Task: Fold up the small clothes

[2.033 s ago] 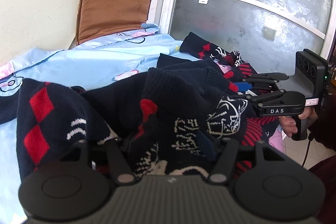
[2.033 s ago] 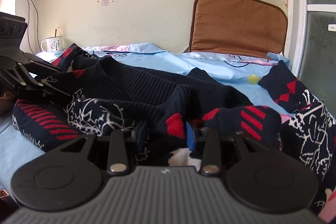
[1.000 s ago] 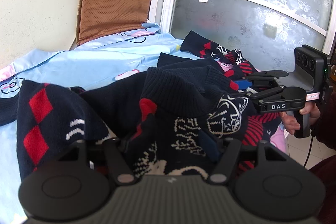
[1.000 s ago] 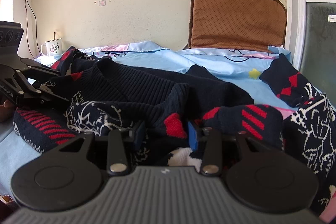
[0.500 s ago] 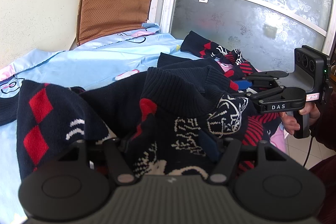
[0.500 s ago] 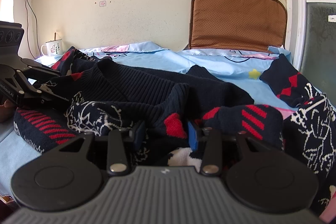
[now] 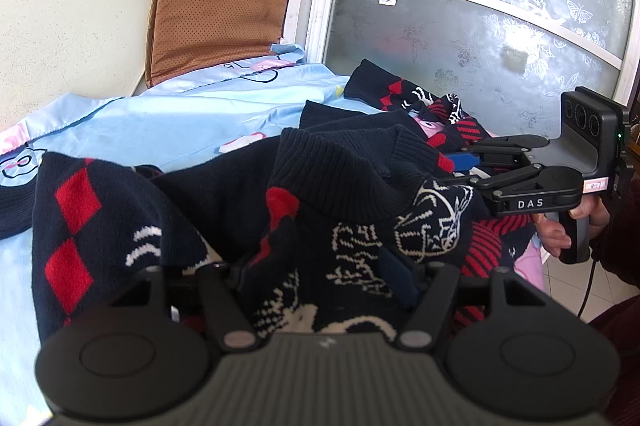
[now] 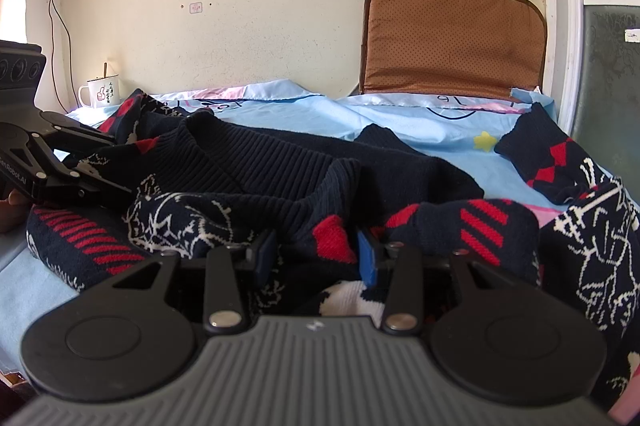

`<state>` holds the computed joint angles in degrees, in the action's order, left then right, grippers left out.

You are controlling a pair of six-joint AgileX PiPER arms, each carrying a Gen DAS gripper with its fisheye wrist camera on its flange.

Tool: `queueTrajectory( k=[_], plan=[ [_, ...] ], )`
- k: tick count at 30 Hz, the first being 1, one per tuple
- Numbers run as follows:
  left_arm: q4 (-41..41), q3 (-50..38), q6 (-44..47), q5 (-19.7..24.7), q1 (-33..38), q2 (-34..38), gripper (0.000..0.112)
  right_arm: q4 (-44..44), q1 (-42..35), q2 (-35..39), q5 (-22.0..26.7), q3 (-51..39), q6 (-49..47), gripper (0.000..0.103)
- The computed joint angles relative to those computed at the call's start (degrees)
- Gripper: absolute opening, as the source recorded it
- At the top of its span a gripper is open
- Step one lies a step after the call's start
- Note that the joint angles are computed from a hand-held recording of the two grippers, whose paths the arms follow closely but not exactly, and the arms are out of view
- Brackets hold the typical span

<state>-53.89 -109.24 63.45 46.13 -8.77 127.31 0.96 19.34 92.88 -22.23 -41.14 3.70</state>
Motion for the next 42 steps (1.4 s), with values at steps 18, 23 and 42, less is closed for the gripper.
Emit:
queueTrajectory(
  k=[18, 23, 42],
  plan=[
    [-0.1, -0.8, -0.5, 0.6, 0.2, 0.3, 0.061, 1.4, 0.4, 0.0, 0.1, -0.1, -1.0, 0.045],
    [-0.3, -0.3, -0.2, 0.4, 0.2, 0.1, 0.061, 1.1, 0.3, 0.1, 0.0, 0.0, -0.8, 0.045],
    [-5.6, 13.2, 2.8, -14.2, -1.9, -7.3, 0.022, 28.3, 7.2, -4.8, -2.0, 1.5, -25.3, 0.015]
  ],
)
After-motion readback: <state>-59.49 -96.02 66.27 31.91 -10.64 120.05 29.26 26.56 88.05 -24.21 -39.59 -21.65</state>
